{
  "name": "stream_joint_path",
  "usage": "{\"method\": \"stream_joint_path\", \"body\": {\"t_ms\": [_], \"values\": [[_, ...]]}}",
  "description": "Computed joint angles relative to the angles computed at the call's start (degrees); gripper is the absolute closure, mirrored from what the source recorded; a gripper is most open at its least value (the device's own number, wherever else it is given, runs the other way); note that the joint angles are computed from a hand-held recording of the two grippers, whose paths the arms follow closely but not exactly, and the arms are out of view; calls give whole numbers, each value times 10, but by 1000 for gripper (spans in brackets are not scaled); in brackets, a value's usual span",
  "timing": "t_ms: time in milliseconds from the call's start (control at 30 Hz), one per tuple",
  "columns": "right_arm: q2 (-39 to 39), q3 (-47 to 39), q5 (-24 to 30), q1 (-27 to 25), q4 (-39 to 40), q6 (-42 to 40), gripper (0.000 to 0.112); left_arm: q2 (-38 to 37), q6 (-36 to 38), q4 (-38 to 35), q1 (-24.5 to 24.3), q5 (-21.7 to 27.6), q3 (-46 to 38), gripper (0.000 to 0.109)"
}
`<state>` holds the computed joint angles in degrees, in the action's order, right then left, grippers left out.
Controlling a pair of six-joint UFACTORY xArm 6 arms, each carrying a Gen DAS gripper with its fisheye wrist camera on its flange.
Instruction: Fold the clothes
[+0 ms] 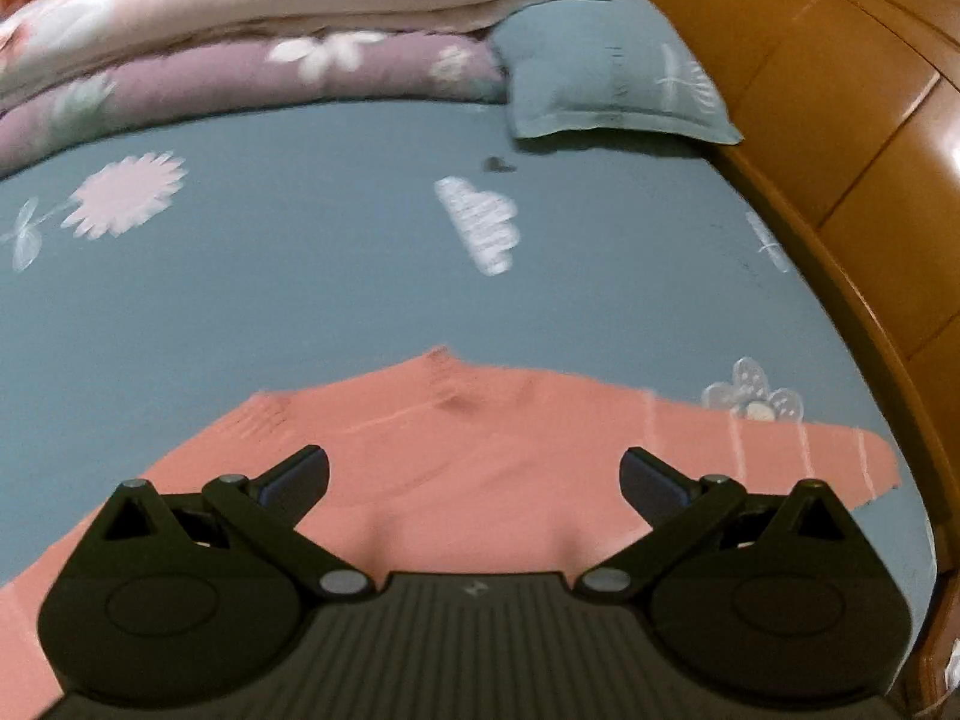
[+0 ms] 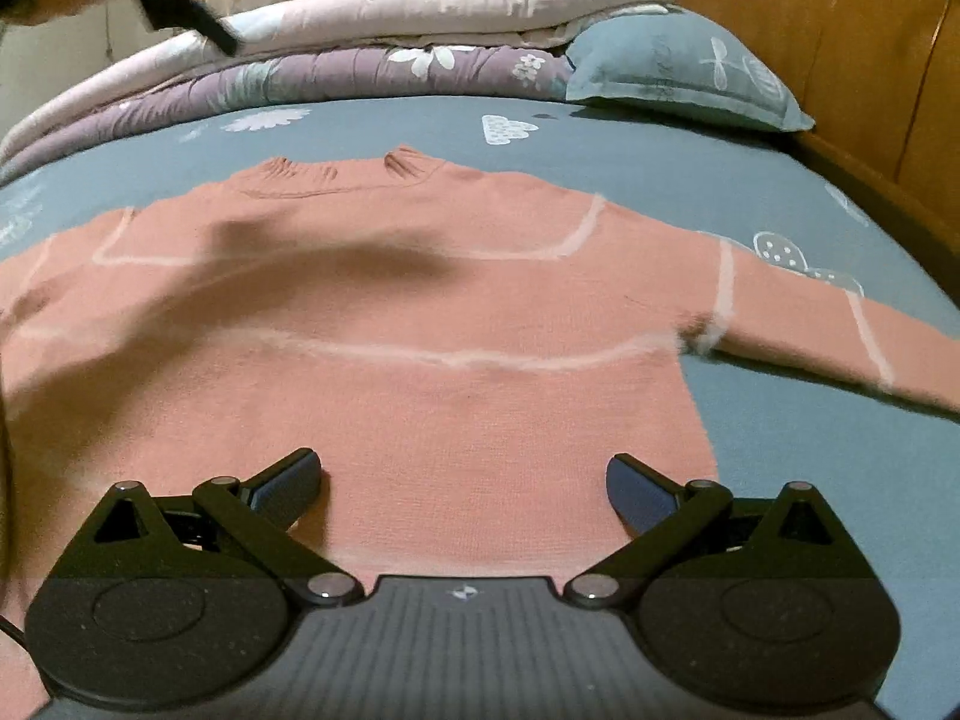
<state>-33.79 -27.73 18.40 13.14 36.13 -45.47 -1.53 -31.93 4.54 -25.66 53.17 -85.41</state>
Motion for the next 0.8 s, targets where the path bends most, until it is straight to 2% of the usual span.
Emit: {"method": "stream_joint_path", "body": {"t_ms": [67,167,333,467,600,667,800], "values": [[-3,6,-13,11,-25,35,9,-26,4,-14,23,-6,46,6],[0,7,-21,20,-44,66,9,-43,23,-81,61,-24,111,6],[5,1,-17,22,-106,137,9,-45,53,-175,101,-81,187,6],[-27,15,10,16,-156,189,9,-35,74,-223,118,-149,218,6],[-79,46,37,9,-185,216,9,-7,76,-220,130,-199,207,6],[-99,57,51,4,-187,223,9,3,71,-220,136,-201,193,6],[-108,61,62,-3,-182,228,9,-21,84,-228,144,-164,180,6]]}}
